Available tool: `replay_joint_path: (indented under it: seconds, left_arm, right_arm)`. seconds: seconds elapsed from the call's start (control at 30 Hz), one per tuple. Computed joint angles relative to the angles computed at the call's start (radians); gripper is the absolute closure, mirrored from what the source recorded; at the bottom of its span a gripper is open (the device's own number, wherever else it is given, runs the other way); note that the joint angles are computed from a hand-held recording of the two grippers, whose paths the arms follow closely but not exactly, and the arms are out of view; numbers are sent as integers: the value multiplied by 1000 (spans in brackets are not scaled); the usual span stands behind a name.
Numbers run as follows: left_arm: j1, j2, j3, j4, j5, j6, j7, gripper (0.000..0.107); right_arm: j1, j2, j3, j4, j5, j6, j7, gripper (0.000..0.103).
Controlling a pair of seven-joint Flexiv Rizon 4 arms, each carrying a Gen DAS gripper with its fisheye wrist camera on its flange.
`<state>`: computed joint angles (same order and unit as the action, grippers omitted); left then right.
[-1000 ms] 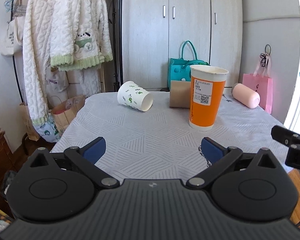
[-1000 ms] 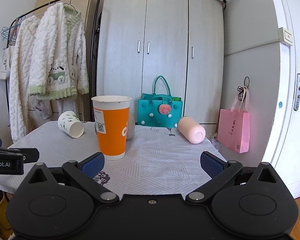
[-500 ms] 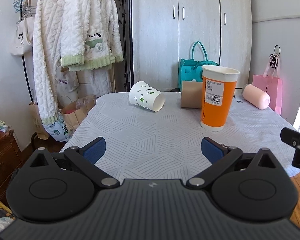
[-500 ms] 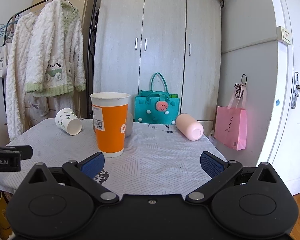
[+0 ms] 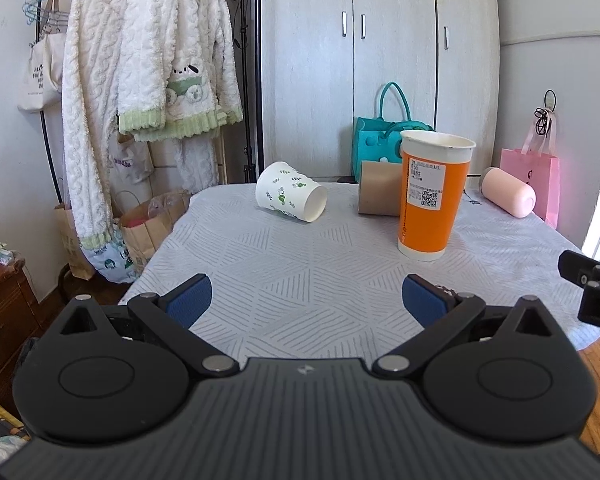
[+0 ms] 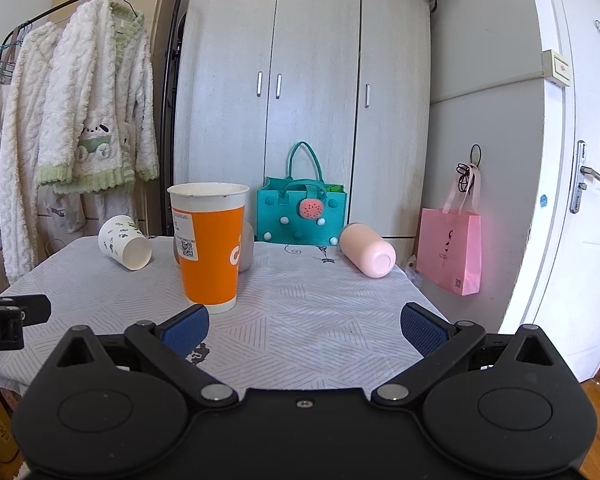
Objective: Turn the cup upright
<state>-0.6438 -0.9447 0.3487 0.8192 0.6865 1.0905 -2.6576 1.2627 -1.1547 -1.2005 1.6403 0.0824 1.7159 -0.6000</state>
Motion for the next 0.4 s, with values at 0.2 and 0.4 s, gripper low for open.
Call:
replay_joint_path:
  seconds: [0.2, 0.4]
  left_arm:
    - [-2, 1, 1, 1, 6, 3, -13, 4]
    - [-4, 3, 4, 3, 10, 3, -22, 4]
  right_arm:
    - [6, -3, -7, 4, -4, -11, 7, 0]
    - [11, -4, -13, 12, -5, -13, 17, 0]
